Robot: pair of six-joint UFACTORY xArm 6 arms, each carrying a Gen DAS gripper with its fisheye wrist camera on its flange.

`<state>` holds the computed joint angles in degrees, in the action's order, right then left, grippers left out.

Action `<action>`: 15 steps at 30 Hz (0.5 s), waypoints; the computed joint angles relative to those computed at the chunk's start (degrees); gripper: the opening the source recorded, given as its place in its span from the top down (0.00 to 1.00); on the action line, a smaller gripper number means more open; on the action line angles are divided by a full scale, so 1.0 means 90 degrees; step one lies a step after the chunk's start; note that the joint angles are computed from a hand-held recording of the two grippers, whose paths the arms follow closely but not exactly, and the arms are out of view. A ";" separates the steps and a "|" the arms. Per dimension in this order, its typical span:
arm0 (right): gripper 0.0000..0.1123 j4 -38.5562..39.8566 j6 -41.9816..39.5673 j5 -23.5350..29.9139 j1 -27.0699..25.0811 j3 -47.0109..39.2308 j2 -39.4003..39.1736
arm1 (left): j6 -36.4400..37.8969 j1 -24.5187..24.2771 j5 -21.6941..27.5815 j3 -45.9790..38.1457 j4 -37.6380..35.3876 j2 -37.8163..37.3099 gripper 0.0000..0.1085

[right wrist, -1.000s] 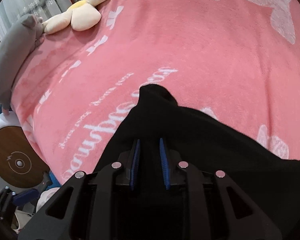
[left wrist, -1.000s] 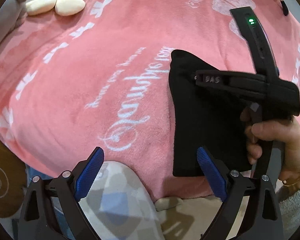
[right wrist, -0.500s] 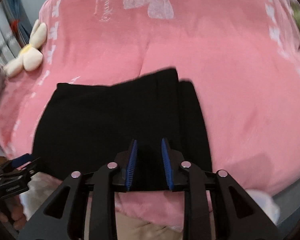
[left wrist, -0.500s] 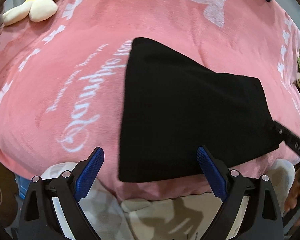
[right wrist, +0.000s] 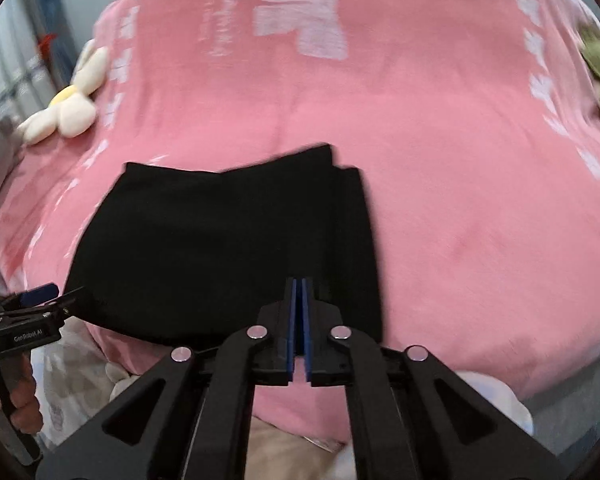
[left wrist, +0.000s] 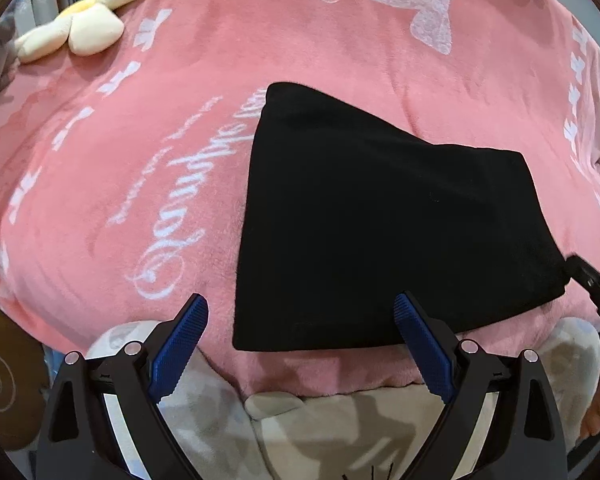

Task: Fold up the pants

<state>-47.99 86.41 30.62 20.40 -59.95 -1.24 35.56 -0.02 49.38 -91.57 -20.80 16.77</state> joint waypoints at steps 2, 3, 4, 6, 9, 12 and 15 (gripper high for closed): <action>0.94 -0.0027 0.0299 -0.0390 -0.0168 0.0258 -0.0162 | -0.0214 0.0008 0.0407 -0.0319 -0.0023 0.0235 0.15; 0.93 -0.0038 0.0321 -0.0456 -0.0206 0.0267 -0.0158 | -0.0269 0.0012 0.0528 -0.0405 -0.0064 0.0289 0.15; 0.88 -0.0020 0.0283 -0.0455 -0.0206 0.0234 -0.0126 | -0.0340 0.0011 0.0616 -0.0462 -0.0112 0.0325 0.15; 0.67 0.0088 0.0099 -0.0481 -0.0221 0.0087 0.0040 | -0.0405 -0.0041 0.0479 -0.0338 -0.0059 0.0249 0.15; 0.61 0.0215 -0.0082 -0.0602 -0.0230 -0.0195 0.0394 | -0.0342 -0.0071 0.0405 -0.0276 -0.0007 0.0199 0.15; 0.64 0.0651 -0.0472 -0.0704 -0.0294 -0.0358 0.0770 | -0.0350 -0.0055 0.0398 -0.0324 -0.0062 0.0243 0.15; 0.85 0.0262 -0.0083 -0.0919 -0.0303 -0.0128 0.0489 | -0.0322 -0.0059 0.0438 -0.0367 -0.0060 0.0282 0.15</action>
